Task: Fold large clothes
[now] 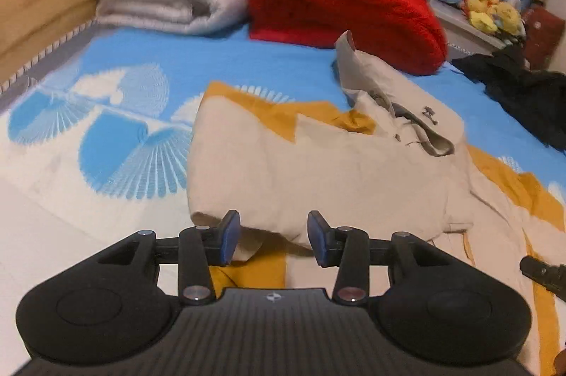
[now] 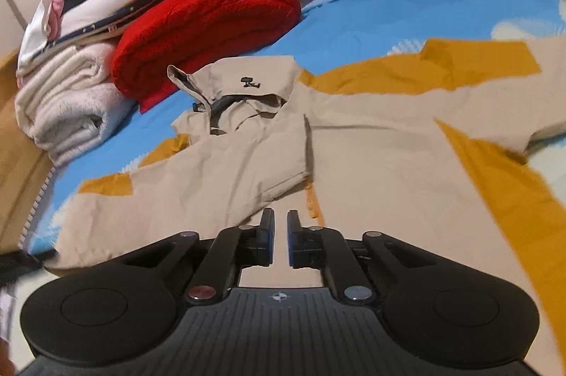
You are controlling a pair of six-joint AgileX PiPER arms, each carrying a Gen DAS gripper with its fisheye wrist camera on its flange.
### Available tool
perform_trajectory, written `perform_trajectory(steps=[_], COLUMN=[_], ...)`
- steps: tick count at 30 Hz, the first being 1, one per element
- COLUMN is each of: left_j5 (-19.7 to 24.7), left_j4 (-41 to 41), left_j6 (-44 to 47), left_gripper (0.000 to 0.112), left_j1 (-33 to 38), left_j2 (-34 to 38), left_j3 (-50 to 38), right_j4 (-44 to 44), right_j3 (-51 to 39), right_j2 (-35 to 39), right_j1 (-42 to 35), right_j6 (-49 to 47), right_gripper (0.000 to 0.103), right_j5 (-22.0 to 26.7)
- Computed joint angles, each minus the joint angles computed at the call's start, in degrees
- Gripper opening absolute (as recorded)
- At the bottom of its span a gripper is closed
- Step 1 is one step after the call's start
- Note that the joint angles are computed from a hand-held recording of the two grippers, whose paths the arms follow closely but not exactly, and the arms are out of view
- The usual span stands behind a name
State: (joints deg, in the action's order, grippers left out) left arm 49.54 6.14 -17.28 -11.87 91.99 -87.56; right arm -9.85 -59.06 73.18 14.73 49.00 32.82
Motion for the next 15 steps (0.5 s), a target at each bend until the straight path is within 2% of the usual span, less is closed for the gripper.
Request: perform_trajectory(steps=[2,4,6,8,10,13,15], left_j5=[-3.0,-2.9,-2.9,-1.3,-1.3,-0.4,0.8], left_j4=[0.9,6.5,5.0,1.4,0.2,0.5,-0.9], left_j6=[1.0,-1.4,0.0,3.5,5.1,3.1,2.4], left_gripper=[0.047,0.048,0.048,0.049,0.051,0.051,0.051], left_j1=[0.4,-0.8,-0.9,-0.3,0.5,2.4,4.5], left_j2=[2.0,3.8,4.2,6.6,7.0,8.3,9.0], left_j3=[-0.6,-2.0,-3.0,-7.2,-8.2,-10.2,-12.0], right_j4=[5.0,7.3,10.1,13.0,16.9,25.4,22.5], right_j3=[-0.2,-0.7,-1.3,-2.0,-3.1,-6.3,-10.7], right_j2=[2.3,5.3,8.4,11.6,14.9,20.9,25.8], right_j1=[-1.8,-2.6,-3.3,-3.8,-4.3,-5.6,-5.6], right_j6=[-4.2,-5.6,-7.3,-9.7,-13.3,-19.4,-14.1], right_gripper=[0.01,0.01,0.011,0.015,0.028,0.035,0.036], right_j5=[-2.4,-4.8,-6.7,-9.3,-11.6,-14.2,-12.3])
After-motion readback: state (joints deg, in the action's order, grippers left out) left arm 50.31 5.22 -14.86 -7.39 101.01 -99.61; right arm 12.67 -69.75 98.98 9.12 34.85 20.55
